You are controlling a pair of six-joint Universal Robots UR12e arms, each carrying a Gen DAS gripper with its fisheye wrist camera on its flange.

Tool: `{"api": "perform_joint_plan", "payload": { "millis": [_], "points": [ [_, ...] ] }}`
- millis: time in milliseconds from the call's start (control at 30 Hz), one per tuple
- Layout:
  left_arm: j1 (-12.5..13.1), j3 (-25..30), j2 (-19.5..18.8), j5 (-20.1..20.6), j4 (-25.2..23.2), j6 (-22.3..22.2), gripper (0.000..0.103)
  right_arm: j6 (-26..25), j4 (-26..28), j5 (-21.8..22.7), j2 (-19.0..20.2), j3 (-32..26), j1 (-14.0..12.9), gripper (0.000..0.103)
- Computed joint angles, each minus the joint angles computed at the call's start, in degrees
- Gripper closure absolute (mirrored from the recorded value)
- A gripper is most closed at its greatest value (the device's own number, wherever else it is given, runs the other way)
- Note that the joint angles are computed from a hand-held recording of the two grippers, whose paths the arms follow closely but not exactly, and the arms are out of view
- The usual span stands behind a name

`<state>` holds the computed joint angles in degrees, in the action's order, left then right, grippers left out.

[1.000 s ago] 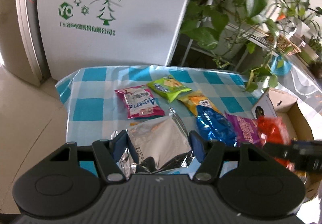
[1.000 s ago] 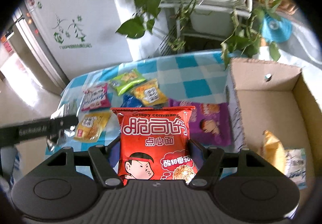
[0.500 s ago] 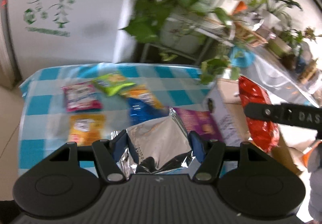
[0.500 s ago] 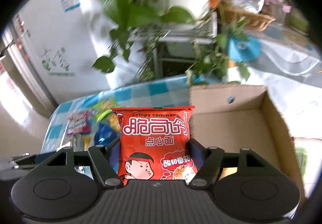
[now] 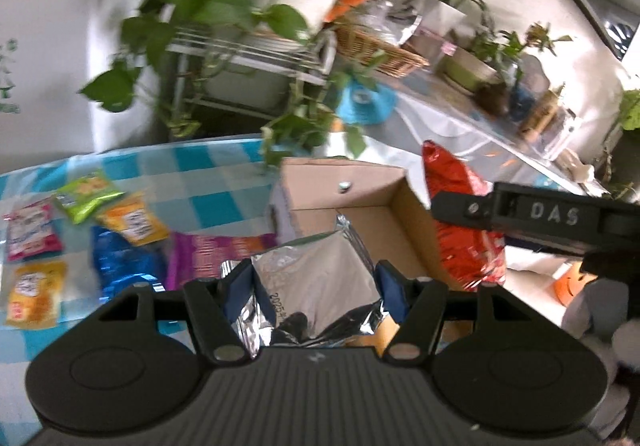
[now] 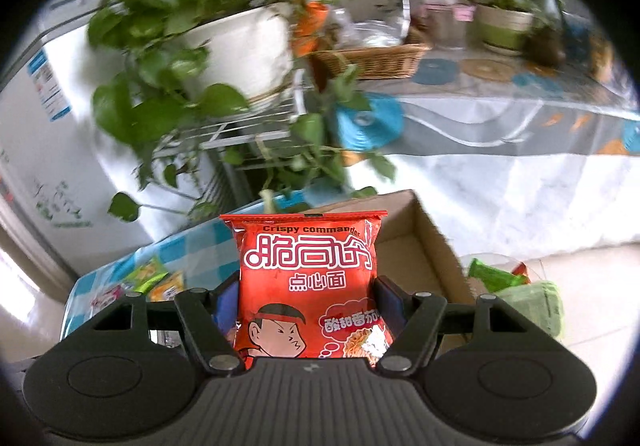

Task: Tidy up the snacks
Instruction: 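Carry the silver foil packet and red packet over the cardboard box with both grippers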

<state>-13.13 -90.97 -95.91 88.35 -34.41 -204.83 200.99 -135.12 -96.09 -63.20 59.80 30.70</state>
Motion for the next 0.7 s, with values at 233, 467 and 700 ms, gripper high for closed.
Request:
{"api": "perform_joint_plan", "payload": {
  "millis": [233,467,700],
  "points": [
    [-1.31,3.65,-3.23,-0.91,-0.66,-1.30,0.038,2.56,0.56,-2.38,-0.96,1.53,-0.54,0.028],
    [-1.82,6.65,-6.03,0.46,-1.78,-2.11,0.038,5.08,0.62,-4.71,-1.12,1.85,-0.56,0.028],
    [-1.49,7.79,-7.49,-0.09,-2.37,-2.77,0.037,8.22,1.30,-7.04,-1.22,1.96,-0.71,0.028]
  ]
}}
